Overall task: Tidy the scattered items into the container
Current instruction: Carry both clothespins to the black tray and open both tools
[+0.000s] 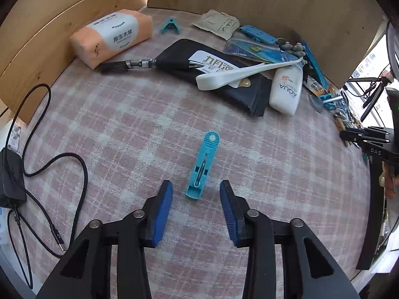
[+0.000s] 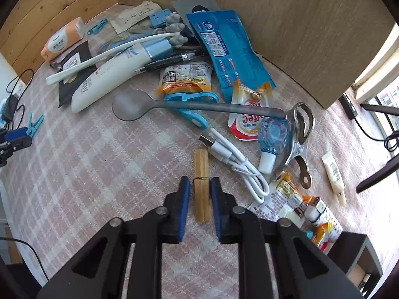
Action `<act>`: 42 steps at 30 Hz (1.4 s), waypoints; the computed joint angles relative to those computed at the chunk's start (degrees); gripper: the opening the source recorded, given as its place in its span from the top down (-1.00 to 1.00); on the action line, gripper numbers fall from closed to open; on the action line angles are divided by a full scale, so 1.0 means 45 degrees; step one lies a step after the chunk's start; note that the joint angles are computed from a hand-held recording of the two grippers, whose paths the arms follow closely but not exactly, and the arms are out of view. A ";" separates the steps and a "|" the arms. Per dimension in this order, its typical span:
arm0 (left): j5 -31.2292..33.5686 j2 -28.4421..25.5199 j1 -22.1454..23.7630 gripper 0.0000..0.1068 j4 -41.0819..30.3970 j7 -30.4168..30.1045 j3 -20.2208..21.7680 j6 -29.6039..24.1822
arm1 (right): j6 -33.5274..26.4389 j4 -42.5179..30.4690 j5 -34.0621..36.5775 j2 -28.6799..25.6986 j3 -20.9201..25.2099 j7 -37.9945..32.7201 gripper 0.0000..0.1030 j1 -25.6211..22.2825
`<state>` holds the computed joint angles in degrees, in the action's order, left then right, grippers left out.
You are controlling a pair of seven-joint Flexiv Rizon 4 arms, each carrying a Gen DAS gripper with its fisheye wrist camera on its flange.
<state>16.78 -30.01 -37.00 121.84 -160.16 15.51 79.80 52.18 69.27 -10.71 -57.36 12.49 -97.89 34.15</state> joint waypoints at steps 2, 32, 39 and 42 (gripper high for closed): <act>0.0119 -0.0074 -0.0065 0.53 -0.0168 0.0035 0.0093 -0.0049 | 0.0071 0.0090 -0.0010 0.0045 -0.0080 0.0164 0.74 0.0064; -0.0342 -0.1632 0.0234 0.79 -0.5723 0.3878 -0.2862 -0.0899 | 0.4292 0.6705 0.2151 0.4915 0.0334 0.3099 0.75 -0.2697; -0.1953 -0.3576 0.0126 0.79 -0.9083 0.7437 -0.4435 -0.1809 | 0.5627 0.9382 0.1384 0.6644 -0.1050 0.5069 0.75 -0.3473; -0.2540 -0.4431 -0.0232 0.79 -1.0660 0.8629 -0.4745 -0.2450 | 0.6000 1.0437 0.0833 0.7268 -0.1680 0.5967 0.75 -0.3790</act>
<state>5.35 -49.94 -38.04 73.87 -121.33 -5.85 68.78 79.18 116.24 -6.96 -24.65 4.93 -71.04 17.09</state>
